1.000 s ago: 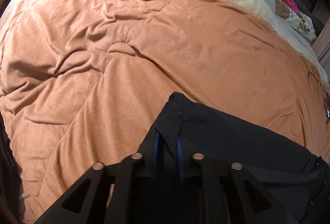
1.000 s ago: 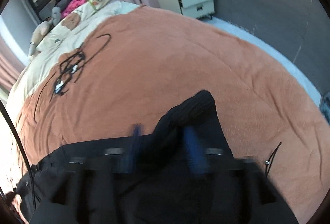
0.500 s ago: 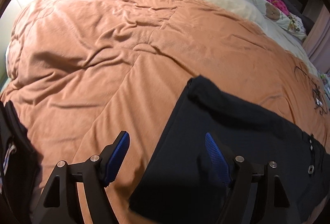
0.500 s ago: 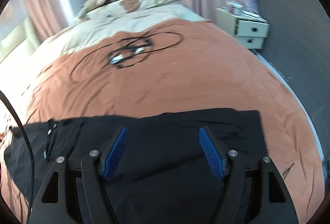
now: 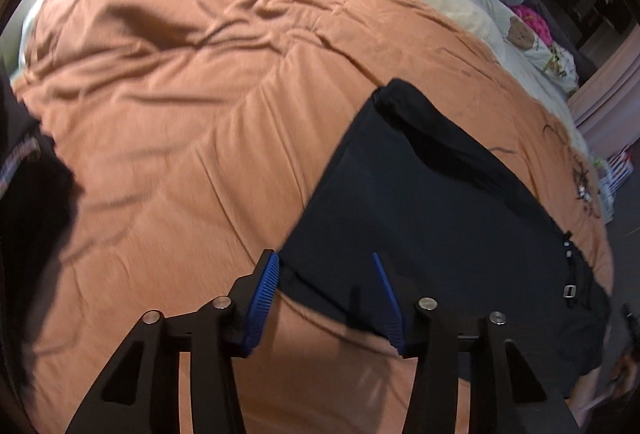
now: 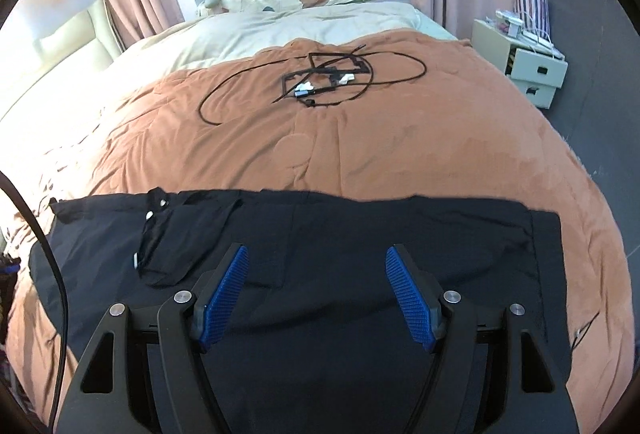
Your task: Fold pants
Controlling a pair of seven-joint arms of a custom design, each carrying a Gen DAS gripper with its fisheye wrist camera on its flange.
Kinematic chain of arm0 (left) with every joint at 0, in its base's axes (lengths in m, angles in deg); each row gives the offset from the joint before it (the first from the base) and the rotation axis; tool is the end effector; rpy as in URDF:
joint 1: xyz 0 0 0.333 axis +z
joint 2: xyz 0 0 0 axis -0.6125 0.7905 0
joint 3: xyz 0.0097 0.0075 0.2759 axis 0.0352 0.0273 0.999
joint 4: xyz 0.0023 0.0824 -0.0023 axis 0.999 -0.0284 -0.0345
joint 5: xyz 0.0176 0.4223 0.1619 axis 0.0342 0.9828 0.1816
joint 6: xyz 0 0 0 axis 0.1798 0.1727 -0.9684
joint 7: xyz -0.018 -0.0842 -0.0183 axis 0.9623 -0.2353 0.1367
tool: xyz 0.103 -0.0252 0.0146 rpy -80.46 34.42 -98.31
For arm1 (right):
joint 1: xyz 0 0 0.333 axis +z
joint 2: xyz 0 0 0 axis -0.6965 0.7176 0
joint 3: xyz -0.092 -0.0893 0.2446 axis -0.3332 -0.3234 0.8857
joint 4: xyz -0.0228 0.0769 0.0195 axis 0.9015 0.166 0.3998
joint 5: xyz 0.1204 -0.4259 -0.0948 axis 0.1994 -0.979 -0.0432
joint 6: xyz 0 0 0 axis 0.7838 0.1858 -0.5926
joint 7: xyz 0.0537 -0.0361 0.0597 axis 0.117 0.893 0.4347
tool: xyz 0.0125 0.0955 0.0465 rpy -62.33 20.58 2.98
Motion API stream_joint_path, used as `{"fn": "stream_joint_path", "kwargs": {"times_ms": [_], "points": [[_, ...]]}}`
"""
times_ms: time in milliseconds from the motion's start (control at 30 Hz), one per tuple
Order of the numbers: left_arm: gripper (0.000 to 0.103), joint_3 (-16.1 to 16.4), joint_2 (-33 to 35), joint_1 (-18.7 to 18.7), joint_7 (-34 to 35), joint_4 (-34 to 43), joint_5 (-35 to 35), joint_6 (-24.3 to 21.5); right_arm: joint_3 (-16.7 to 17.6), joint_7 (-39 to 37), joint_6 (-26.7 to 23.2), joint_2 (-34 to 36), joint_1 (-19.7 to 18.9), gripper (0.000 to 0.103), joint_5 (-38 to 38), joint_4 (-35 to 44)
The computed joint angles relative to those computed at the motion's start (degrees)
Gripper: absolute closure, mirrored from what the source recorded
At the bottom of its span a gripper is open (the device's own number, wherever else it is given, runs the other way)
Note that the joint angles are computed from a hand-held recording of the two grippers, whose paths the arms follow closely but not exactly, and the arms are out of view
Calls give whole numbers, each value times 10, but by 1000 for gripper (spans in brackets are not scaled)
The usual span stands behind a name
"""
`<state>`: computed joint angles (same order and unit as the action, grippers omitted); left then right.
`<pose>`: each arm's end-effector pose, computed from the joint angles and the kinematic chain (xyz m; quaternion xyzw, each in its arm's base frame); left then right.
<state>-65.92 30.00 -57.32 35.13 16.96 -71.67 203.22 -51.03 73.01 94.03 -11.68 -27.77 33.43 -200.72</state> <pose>0.6873 -0.3981 0.5377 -0.6814 0.6823 -0.2614 0.0420 0.4169 0.1941 0.7070 -0.4997 0.7567 -0.2987 0.2975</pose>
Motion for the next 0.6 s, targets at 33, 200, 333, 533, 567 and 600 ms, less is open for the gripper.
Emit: {"fn": "stream_joint_path", "kwargs": {"times_ms": [33,200,333,533,567,600], "points": [[53,-3,-11,5,-2,-21,-8,11,0,2,0,-4,1,33,3,-3],[60,-13,-41,17,-13,-83,-32,49,1,11,-20,-34,9,33,16,-25],[60,-24,-39,28,-17,-100,-64,73,1,32,-40,-59,12,33,29,-42],[60,-23,-12,23,-31,-83,-69,83,3,96,-54,-128,16,33,47,-102],[60,-22,-12,23,-37,-84,-68,85,3,108,-55,-144,17,33,49,-115],[63,-22,-13,24,-43,-88,-69,92,4,123,-58,-162,17,33,51,-130]]}}
